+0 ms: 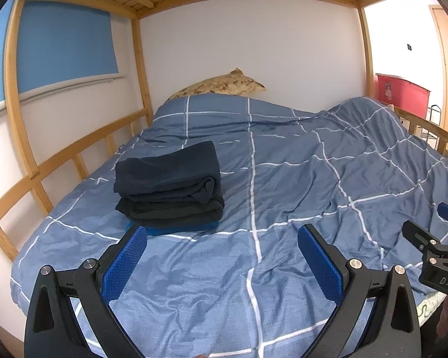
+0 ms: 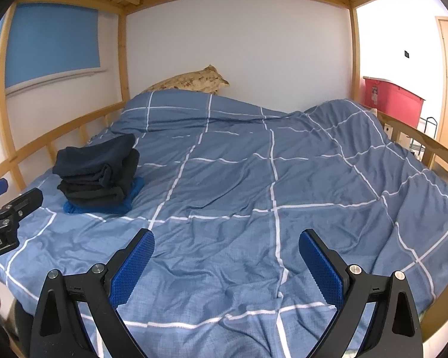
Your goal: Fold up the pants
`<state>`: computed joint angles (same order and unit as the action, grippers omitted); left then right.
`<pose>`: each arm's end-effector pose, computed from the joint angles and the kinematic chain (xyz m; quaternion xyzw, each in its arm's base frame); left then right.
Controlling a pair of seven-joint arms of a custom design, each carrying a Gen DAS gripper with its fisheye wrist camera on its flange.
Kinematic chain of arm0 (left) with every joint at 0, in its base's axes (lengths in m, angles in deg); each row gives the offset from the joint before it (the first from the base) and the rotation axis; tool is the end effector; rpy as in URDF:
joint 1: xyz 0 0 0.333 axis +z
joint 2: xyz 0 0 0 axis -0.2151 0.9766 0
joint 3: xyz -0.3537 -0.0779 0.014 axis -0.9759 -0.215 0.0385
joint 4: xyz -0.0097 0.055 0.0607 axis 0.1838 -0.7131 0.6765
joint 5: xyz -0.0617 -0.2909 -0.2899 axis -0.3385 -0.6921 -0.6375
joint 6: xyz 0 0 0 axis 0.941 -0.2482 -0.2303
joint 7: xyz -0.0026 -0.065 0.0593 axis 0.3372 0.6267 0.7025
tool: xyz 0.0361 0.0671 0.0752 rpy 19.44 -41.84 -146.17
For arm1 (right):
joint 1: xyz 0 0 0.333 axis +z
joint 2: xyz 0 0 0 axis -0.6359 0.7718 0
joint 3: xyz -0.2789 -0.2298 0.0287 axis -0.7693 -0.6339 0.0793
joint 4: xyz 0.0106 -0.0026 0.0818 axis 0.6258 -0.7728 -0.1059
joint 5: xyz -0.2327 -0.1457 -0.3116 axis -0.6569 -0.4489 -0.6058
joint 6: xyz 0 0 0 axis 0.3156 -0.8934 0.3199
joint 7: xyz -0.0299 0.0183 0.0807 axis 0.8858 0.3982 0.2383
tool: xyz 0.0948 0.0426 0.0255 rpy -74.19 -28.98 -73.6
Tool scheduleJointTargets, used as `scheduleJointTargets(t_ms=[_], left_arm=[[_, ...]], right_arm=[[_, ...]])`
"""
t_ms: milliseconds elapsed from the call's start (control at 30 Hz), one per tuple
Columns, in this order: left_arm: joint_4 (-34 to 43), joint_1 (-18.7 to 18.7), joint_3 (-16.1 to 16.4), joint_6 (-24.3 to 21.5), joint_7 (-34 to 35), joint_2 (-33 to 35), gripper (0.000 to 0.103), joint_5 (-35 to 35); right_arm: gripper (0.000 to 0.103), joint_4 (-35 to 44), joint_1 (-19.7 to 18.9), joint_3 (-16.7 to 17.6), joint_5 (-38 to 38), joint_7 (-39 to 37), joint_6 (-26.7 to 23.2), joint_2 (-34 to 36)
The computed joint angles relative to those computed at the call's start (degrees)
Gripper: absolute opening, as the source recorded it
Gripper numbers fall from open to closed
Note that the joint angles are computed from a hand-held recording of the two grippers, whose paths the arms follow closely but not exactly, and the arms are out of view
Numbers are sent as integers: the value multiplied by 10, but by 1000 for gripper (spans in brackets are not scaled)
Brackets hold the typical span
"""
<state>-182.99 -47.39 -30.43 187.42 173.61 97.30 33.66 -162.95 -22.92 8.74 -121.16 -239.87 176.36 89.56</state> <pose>0.6007 -0.1762 0.4916 -0.5026 0.7026 -0.3687 0.3432 0.5591 0.2213 0.4453 -0.5234 0.6916 -0.3907 0.3083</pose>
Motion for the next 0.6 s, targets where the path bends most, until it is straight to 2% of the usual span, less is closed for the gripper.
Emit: scheduleJointTargets(t_ms=[133, 233, 333, 433, 600], left_arm=[[-10, 90, -87, -5, -42, -8, 103, 54], [-17, 121, -116, -3, -74, -9, 103, 90], [-19, 126, -120, -1, -91, -9, 103, 109], [-24, 169, -160, 5, -121, -10, 103, 144], [-26, 156, -147, 11, -122, -10, 103, 146]], right_arm=[[98, 0, 1, 0, 1, -2, -2, 0], [98, -1, 1, 0, 5, -6, -3, -2], [98, -1, 1, 1, 10, -10, -4, -3], [98, -1, 0, 1, 16, -19, 0, -5], [98, 2, 0, 1, 21, -24, 1, -3]])
